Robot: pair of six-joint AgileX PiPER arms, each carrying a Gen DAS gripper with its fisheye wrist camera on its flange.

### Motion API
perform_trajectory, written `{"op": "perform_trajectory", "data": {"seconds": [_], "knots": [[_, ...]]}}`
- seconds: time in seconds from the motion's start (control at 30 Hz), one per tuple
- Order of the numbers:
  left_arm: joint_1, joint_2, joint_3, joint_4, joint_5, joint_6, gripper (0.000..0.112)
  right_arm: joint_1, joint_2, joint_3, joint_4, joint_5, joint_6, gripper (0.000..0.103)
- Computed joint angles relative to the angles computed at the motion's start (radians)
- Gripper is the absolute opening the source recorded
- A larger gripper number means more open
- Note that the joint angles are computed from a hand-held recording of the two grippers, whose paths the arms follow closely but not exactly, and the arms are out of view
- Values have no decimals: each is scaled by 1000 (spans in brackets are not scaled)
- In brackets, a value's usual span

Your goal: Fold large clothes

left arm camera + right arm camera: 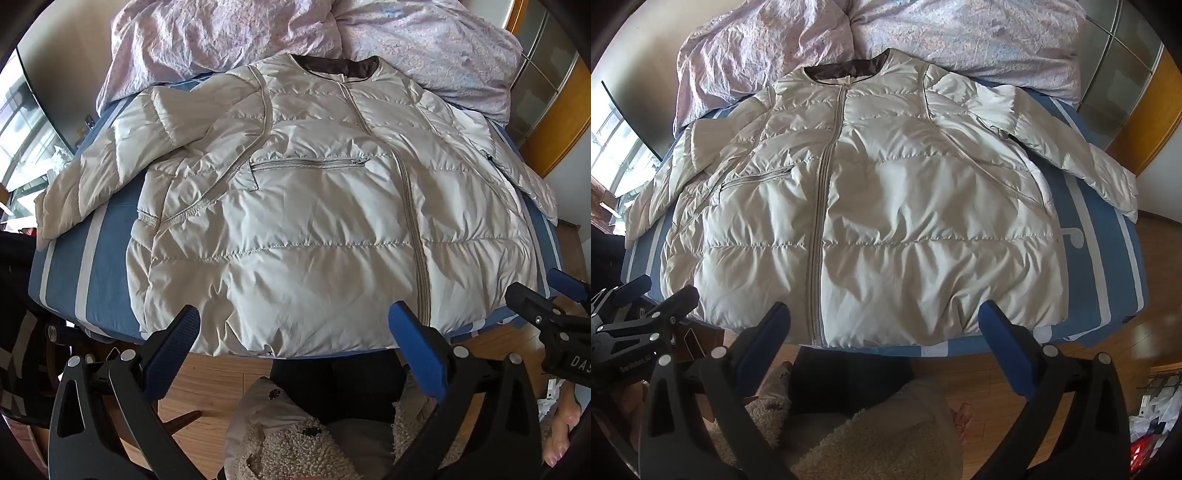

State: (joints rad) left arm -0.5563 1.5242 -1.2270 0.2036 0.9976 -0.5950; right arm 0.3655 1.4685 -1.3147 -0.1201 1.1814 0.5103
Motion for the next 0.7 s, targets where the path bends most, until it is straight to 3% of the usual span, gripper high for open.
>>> {"op": "perform_trajectory", "data": {"seconds": [0.7], "knots": [[-2,-2,2,3,-2,-1,102,0,2,7,4,-7,0,101]]}}
